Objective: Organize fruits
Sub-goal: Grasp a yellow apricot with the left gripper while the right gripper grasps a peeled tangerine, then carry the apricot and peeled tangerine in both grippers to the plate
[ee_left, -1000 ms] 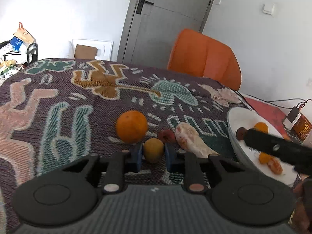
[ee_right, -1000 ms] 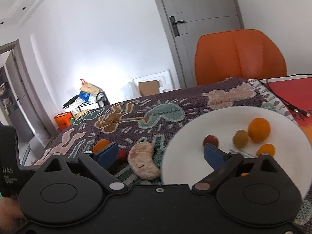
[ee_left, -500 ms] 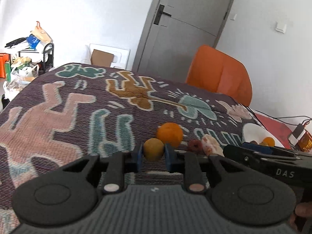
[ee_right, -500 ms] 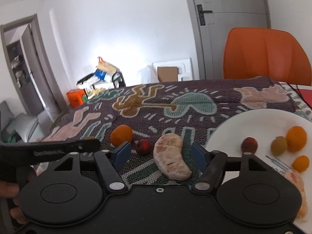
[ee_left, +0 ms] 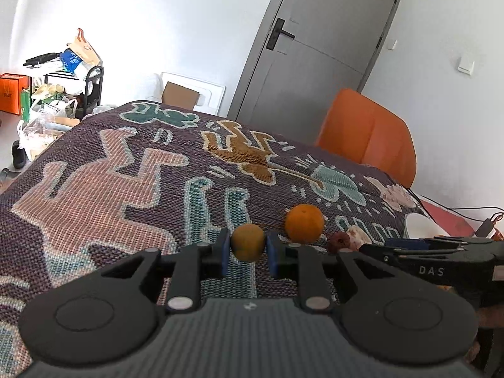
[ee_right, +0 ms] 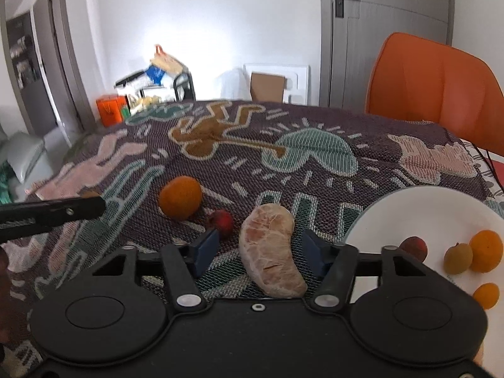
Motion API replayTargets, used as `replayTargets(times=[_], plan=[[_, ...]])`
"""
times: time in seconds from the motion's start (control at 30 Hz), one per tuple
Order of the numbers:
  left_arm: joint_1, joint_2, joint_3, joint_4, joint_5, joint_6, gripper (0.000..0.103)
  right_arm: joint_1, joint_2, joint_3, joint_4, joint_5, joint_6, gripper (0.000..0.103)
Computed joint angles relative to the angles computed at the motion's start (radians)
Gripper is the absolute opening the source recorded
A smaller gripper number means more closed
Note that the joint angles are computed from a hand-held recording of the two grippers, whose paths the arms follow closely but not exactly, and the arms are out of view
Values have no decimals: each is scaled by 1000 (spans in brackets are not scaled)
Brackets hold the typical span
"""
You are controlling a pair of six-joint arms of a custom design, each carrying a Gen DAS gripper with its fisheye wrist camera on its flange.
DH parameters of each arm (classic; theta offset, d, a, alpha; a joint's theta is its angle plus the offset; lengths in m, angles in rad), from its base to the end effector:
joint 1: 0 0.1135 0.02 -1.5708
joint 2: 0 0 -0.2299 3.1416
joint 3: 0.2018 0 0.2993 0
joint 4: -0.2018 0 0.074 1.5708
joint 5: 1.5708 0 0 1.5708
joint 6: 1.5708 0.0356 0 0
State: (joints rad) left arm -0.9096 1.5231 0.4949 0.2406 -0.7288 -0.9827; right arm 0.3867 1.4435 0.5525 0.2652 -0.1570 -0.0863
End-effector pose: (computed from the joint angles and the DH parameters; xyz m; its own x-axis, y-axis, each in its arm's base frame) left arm 0.1923 -0.2086 0.0517 -0.4912 -0.3794 -0.7841 -0.1955 0.9252 -0.3252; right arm 0.2853 0.1222 0.0873 -0.4983 -0.2948 -0.8154 -0.5348 0.8447 0.0214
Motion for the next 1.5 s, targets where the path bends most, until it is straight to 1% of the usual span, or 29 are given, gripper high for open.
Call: replayTargets(times=[0.13, 0.27, 0.43, 0.53, 0.6, 0.67, 0.73, 0.9, 1.07, 1.2, 1.37, 1.5], plan=[[0, -26, -35, 13, -4, -7, 22, 20, 22, 51, -68, 48, -30, 57], [7, -83, -81, 5, -14, -20, 22, 35, 61, 105, -130, 71, -61, 56], [11, -144, -125, -2, -32, -27, 22, 55, 104, 153, -175, 105, -86, 53], [8, -164, -137, -17, -40, -34, 22, 57, 125, 177, -196, 103, -87, 53], [0, -181, -142, -31, -47, -36, 22, 51, 125, 188, -219, 94, -81, 48], [-10, -195, -144, -46, -58, -37, 22, 45, 110, 177, -222, 89, -74, 37], [-19, -209, -144, -65, -68, -37, 22, 43, 86, 152, -214, 76, -69, 36], [-54, -228, -129, -107, -92, -46, 22, 56, 1, 50, -144, 61, -28, 35], [-102, -226, -97, -145, -123, -53, 22, 55, -136, -62, -90, 46, 36, 35], [-130, -209, -65, -153, -137, -54, 22, 56, -278, -141, -96, 32, 54, 35], [-170, -188, -15, -136, -152, 9, 22, 41, -445, -233, -114, 48, 93, 35], [-182, -136, 45, -136, -133, 39, 22, 2, -594, -317, -149, 36, 109, 35]])
